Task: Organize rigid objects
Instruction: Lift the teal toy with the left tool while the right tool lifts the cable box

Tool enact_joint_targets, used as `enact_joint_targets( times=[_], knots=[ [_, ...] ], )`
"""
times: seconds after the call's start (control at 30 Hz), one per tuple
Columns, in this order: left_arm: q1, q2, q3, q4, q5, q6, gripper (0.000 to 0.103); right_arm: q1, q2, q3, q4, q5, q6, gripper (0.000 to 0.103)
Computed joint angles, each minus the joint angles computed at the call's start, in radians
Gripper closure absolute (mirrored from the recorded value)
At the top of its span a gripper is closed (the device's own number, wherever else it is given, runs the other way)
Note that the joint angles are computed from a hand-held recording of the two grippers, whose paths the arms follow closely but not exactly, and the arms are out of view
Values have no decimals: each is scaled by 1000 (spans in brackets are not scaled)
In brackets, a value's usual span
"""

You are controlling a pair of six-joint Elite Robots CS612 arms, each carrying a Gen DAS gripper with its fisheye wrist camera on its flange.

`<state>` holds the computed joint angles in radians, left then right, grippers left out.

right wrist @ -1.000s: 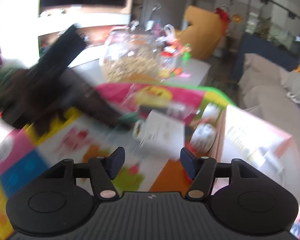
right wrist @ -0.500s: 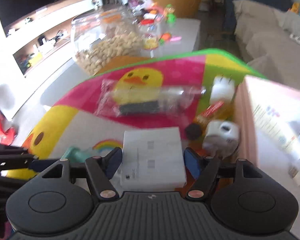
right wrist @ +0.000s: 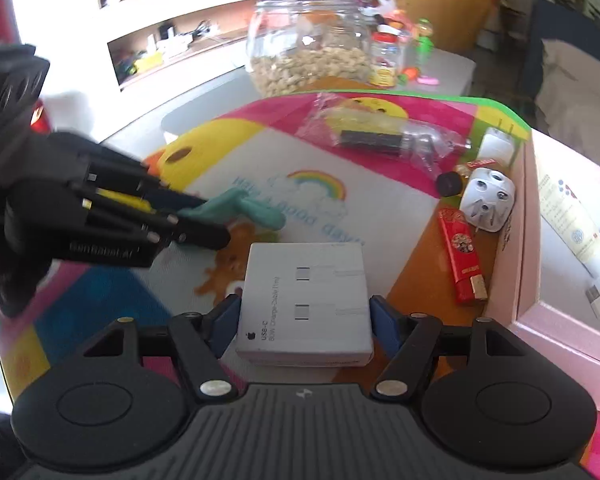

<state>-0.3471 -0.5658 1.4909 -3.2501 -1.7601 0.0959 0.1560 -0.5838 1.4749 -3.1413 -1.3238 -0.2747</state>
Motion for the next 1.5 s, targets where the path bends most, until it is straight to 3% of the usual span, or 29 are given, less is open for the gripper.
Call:
enact_joint_targets(
  times=[0.27, 0.33, 0.53, 0.67, 0.83, 1.0, 1.17, 1.4, 1.5],
  knots=[
    [-13, -10, 40, -60, 32, -56, 80, 2, 8, -5, -39, 10, 69, 34],
    [-19, -20, 61, -78, 33, -37, 88, -1, -11, 32, -81, 14, 68, 34],
    [-51, -52, 131, -122, 4, 45, 88, -29, -92, 201, -274, -51, 151, 34],
    [-79, -60, 152, -109, 26, 94, 89, -43, -126, 302, -392, -162, 184, 34],
    [-107, -74, 153, -38, 98, 125, 89, -59, -129, 361, -430, -234, 224, 34],
    [-119, -98, 116, 137, 134, 158, 89, -66, -118, 342, -342, -234, 287, 34],
    [-123, -110, 59, 323, 146, 192, 89, -56, -115, 314, -236, -252, 294, 30],
    [-105, -116, 37, 414, 64, 283, 89, -58, -106, 314, -236, -231, 322, 22],
    [-92, -119, 46, 419, -13, 310, 74, -58, -104, 312, -239, -226, 320, 18]
  ],
)
